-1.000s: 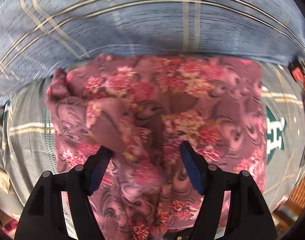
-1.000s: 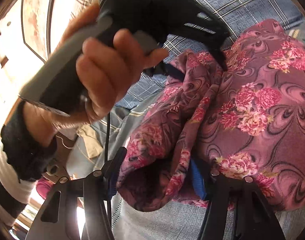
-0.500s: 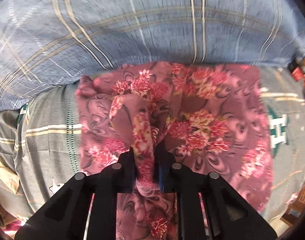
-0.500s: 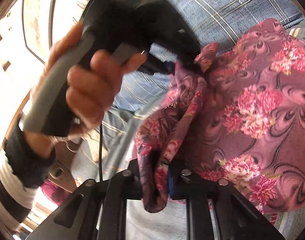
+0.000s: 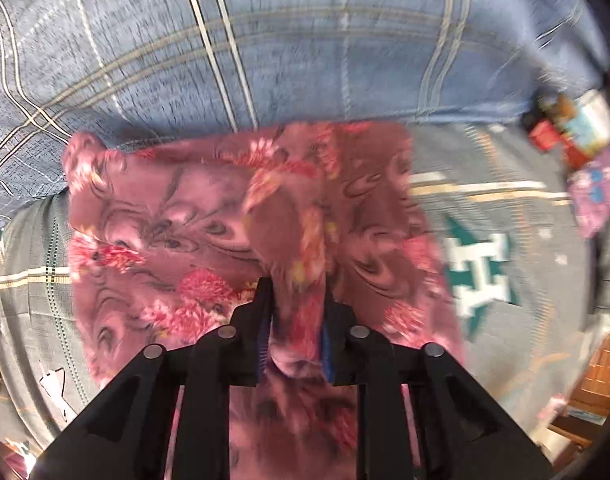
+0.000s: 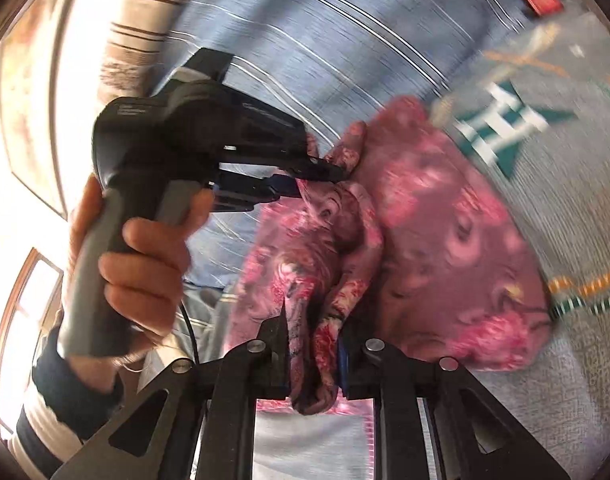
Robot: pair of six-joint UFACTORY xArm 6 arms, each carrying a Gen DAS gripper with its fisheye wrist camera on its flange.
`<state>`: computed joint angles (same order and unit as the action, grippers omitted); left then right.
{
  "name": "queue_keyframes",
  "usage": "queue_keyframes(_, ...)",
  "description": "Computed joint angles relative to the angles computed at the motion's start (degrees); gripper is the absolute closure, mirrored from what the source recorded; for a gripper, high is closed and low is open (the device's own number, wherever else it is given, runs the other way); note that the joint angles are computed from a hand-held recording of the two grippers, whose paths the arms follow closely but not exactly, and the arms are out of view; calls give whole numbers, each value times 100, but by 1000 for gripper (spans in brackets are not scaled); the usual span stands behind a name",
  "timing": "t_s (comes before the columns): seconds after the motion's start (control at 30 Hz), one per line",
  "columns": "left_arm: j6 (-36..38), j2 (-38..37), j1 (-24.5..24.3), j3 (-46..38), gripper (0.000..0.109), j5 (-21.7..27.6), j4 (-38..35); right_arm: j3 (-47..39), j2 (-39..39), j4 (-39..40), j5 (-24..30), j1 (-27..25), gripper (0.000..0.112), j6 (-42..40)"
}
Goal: Fold small clothes
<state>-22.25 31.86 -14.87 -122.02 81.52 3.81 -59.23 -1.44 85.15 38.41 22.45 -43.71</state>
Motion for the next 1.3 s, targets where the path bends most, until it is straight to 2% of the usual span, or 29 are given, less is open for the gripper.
queue_keyframes(0.03,-36,-81,-7,164,86,-156,24,0,-3,-101,-24,9,94,105)
queue_keyframes(0.1,18,-115,32,135,84,-117,-133,29,-40,-244,-94,13,87,218)
queue_keyframes(0.17,235,-207,186,46,84,-13,-525,25,-78,-344,-83,-6,83,340)
queue_keyframes(0.2,281,-369,266,163,83,-118,-685,38,-98,-357,-114,-11,82,368)
queue_keyframes(0.27,324,-753,406,414,70,-333,-689,77,-164,-183,-75,-65,80,269)
queue_keyframes(0.3,325,-997,460,675,55,-471,-626,12,-228,-260,-41,-101,76,402)
queue_keyframes(0.33,297,-1245,516,934,46,-635,-453,-51,-180,-225,-87,-109,75,382)
queue_keyframes(0.43,336,-1800,754,1574,45,-899,-37,-42,-281,-220,-309,-105,74,452)
queue_keyframes(0.53,383,-2025,1030,1974,45,-911,-167,-301,-242,46,-374,-176,73,258)
queue_keyframes(0.63,322,-2103,1291,2381,45,-1100,-579,-803,46,47,-392,-171,58,91)
queue_keyframes(0.77,346,-2273,1504,2992,45,-1463,-1210,-1942,988,-904,-191,-120,56,613)
queue_keyframes(0.83,398,-2378,1568,3322,45,-1753,-1522,-2670,1660,-1848,-164,-46,56,1173)
queue_keyframes(0.87,452,-2401,1607,3432,45,-1846,-1649,-3006,1956,-2083,92,-72,56,1320)
queue_keyframes(0.93,581,-2390,1682,3604,45,-2001,-1922,-3416,2376,-2501,220,-53,56,1642)
queue_keyframes(0.97,624,-2363,1714,3670,45,-2084,-2046,-3622,2592,-2679,314,-58,57,1843)
queue_keyframes(1.0,652,-2335,1740,3688,46,-2130,-2153,-3901,2854,-2618,625,-113,68,1867)
queue_keyframes(1.03,698,-2303,1759,3719,47,-2194,-2314,-4034,2970,-2599,711,-118,77,1757)
queue_keyframes(1.07,656,-2292,1768,3747,49,-2262,-2431,-4035,2989,-2820,556,-66,95,1574)
queue_keyframes(1.13,641,-2373,1743,3886,50,-2497,-2598,-3968,2921,-2657,455,-77,98,1293)
queue_keyframes(1.17,723,-2417,1731,3934,50,-2599,-2722,-3755,2720,-2396,145,-63,98,1038)
queue_keyframes(1.23,723,-2450,1671,3950,50,-2776,-2713,-3590,2502,-2176,-60,-75,98,726)
queue_keyframes(1.3,413,-2290,1573,3812,50,-2720,-2301,-3470,2424,-2610,-444,-37,98,852)
